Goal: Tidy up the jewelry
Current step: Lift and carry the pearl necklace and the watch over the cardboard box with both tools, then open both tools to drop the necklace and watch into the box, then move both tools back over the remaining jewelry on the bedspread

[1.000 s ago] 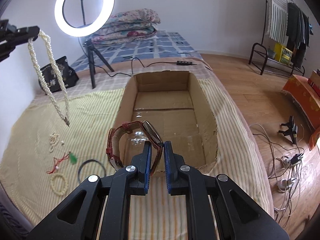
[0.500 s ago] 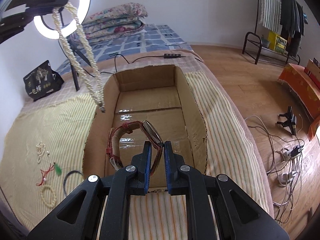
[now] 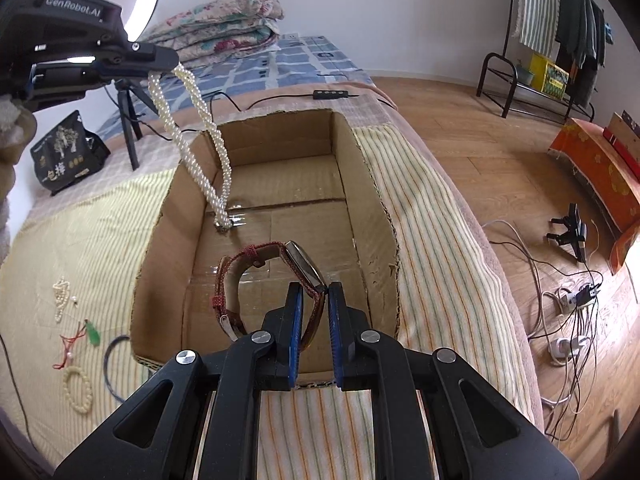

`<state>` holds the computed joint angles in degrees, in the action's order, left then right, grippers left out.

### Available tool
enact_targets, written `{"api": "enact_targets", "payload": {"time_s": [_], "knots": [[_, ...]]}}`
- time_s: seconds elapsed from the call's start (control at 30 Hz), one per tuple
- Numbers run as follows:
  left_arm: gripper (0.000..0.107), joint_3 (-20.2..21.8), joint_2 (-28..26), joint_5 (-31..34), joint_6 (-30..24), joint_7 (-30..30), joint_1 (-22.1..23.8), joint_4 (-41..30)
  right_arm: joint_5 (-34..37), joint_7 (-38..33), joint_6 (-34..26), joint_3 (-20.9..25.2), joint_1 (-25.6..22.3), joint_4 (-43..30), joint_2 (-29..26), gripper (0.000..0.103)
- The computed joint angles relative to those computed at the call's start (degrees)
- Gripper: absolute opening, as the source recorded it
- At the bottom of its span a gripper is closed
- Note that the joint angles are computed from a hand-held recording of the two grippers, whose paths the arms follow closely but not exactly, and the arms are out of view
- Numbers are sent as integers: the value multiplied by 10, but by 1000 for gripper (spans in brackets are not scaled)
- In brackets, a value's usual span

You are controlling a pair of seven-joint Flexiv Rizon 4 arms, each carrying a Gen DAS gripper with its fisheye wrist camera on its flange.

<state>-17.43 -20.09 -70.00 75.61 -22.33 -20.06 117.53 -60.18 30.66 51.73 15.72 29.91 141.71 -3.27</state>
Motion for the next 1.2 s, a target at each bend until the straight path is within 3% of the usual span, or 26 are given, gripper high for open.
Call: {"api": "enact_targets", "payload": {"time_s": [0.13,0.2,0.27,0.3,0.53,0.73,0.83,1.2], "knots": [[6,3,-3,20,-5,-14,2,0,-2,-8,6,-2,-2,-3,-3,16],[8,6,-1,34,-25,-21,9,1,4,-13,-11,2,3,-8,-2,44],[23,7,1,44,-31,-23,11,3,10,-11,-35,7,9,-13,2,54],[31,6,3,41,-27,-18,12,7,10,-9,-42,8,11,-14,6,54],[31,11,42,-14,-8,44,6,36,13,-2,-62,18,15,-15,23,54],[31,48,87,-70,-9,101,-3,66,16,-19,-92,28,31,-36,22,55],[31,67,111,-104,3,139,-8,84,1,-20,-96,29,37,-43,20,63],[31,137,184,-177,-17,266,16,161,-69,-47,-88,18,73,-98,-40,63]]}}
